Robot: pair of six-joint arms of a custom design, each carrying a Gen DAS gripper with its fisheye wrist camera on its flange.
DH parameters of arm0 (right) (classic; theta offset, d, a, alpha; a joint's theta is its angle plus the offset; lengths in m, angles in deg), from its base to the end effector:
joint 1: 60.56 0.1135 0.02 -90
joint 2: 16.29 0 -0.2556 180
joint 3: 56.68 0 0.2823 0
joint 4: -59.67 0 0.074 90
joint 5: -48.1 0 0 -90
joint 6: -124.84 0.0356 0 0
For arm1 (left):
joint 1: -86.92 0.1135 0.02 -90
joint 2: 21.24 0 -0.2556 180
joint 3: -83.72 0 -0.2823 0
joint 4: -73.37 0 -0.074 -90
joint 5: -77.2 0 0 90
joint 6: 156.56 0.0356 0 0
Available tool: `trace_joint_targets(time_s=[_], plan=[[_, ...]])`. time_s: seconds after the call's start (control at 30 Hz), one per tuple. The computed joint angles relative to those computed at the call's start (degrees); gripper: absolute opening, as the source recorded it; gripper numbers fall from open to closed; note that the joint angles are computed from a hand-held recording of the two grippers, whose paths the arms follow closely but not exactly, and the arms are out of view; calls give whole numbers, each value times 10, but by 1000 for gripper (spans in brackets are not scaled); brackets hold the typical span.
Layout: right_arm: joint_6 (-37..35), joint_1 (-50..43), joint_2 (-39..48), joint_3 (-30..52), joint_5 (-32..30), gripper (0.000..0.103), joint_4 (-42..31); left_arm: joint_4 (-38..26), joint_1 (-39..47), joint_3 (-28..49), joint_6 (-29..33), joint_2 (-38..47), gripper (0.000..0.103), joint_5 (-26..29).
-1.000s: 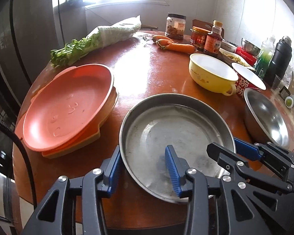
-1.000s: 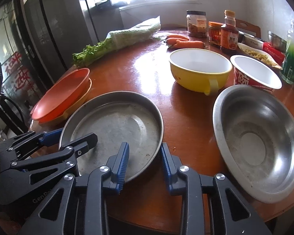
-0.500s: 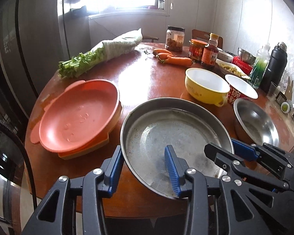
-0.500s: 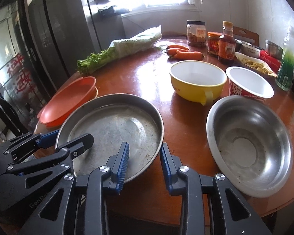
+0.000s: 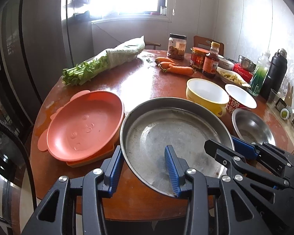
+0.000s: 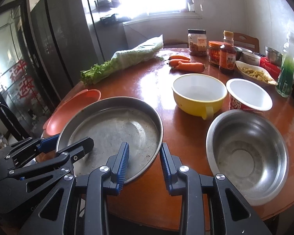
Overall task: Organize plates and bowls
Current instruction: 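Lift the silver tray with the left gripper and carry it over the pink plates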
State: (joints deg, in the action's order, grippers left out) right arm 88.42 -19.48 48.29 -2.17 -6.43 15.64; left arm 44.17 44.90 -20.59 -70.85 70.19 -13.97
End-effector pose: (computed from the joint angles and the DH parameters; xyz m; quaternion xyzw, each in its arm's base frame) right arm 0.2010 0.1478 0.2116 0.1920 0.8905 0.0194 0.4120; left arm 0.2796 -0.2509 0.2150 0.2949 0.8753 -0.1420 0.3560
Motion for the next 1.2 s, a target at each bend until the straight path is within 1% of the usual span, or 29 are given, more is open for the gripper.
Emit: trace_joint_targets(time_s=[0.27,0.5,0.7,0.93,1.2], plan=[[-30,-9,13,29,1,34,1,-9,15,18,1,-1,42,5],[-70,-21,46,74,-5,34,8,-19,37,42,13,-1,42,9],[-105,-34,75,117,-11,34,28,-23,61,61,17,0,42,15],[-145,-41,119,165,-19,34,46,-25,92,78,21,5,42,27],[-203,-46,186,234,-51,34,67,-17,138,86,18,5,42,26]])
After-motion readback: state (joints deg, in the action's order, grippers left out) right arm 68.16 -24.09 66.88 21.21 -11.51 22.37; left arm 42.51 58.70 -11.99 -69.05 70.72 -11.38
